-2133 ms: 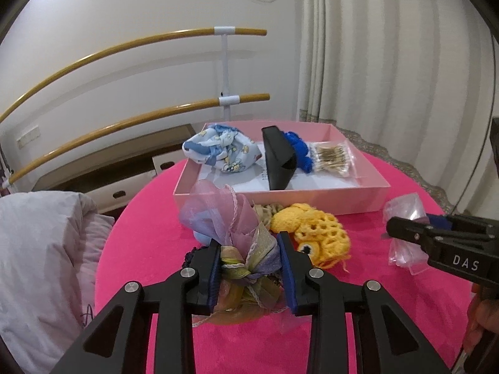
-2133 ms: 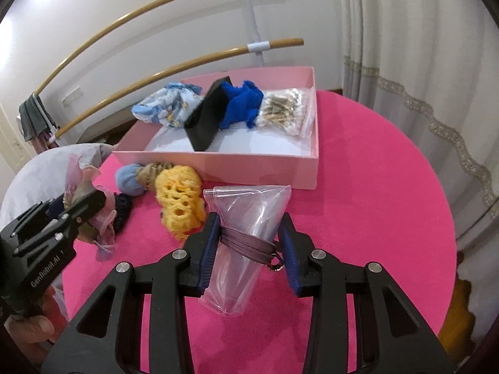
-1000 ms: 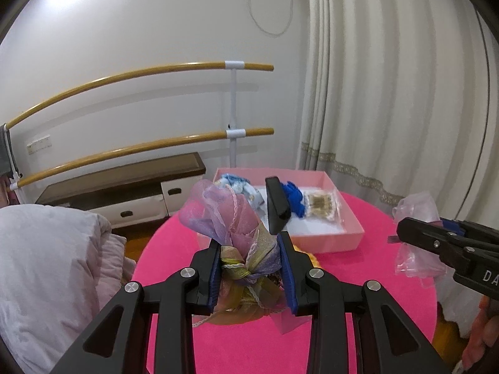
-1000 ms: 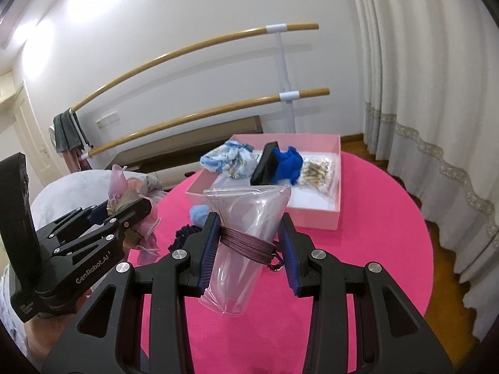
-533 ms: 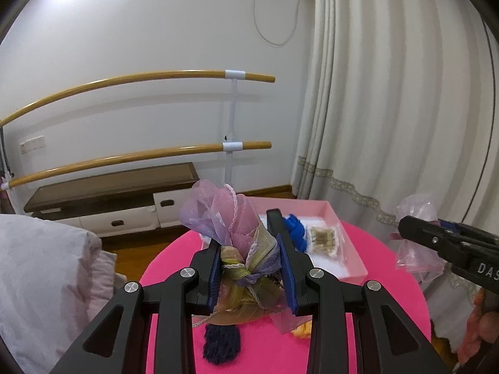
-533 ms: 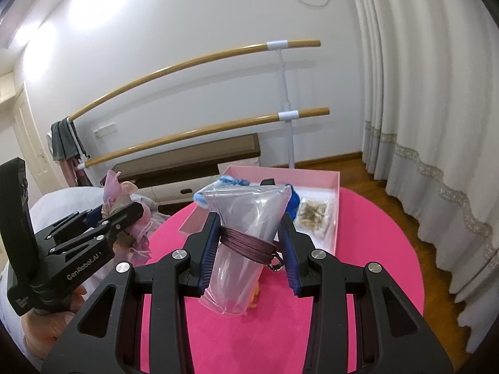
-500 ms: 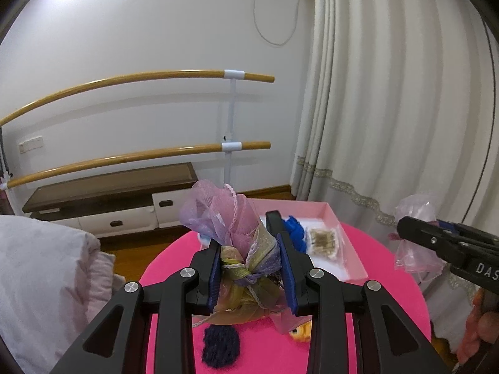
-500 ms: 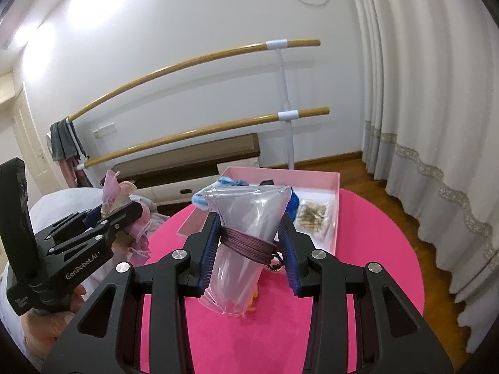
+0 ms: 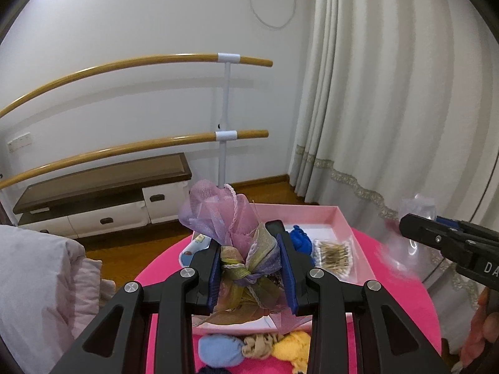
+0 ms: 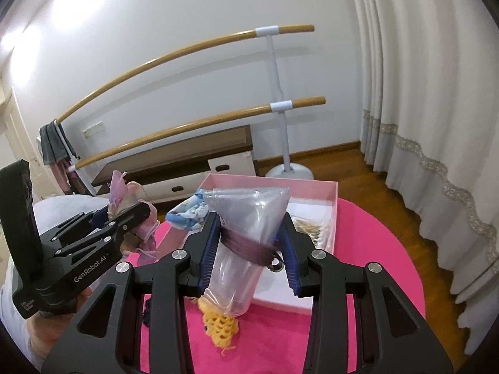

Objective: Organize soft objects
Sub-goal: 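Lower both items into the pink box and open both grippers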

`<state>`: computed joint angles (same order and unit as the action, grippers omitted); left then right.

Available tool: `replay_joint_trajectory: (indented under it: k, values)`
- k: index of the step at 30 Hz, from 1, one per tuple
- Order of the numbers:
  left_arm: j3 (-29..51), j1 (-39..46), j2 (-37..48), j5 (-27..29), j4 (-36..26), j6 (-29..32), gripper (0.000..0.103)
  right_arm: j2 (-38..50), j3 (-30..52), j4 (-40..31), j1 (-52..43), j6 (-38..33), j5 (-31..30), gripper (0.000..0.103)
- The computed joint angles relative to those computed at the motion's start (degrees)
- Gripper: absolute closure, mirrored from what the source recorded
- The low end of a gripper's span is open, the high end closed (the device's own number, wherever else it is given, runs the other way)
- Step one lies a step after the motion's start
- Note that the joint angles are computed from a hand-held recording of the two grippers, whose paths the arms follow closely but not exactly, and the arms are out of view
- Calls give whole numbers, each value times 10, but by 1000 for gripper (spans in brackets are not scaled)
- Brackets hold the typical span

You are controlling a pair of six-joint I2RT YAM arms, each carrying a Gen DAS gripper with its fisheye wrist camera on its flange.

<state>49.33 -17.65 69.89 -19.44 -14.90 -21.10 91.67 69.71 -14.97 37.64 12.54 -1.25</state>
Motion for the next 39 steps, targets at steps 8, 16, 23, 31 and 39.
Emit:
replay_joint_trajectory:
  k: [8, 16, 23, 31, 39]
  values:
    - [82, 51, 156, 47, 44, 19, 73, 105, 75, -10, -30, -7, -34, 74]
    - [167, 68, 269, 70, 29, 23, 69, 183, 123, -21, -47, -9, -58, 76]
    - [205, 62, 307, 47, 14, 14, 5, 182, 116, -13, -46, -2, -49, 48]
    - [206, 37, 298, -6, 17, -4, 0, 154, 86, 5, -47, 26, -30, 0]
    - [119, -4, 217, -52, 49, -30, 0, 112, 45, 18, -41, 35, -22, 0]
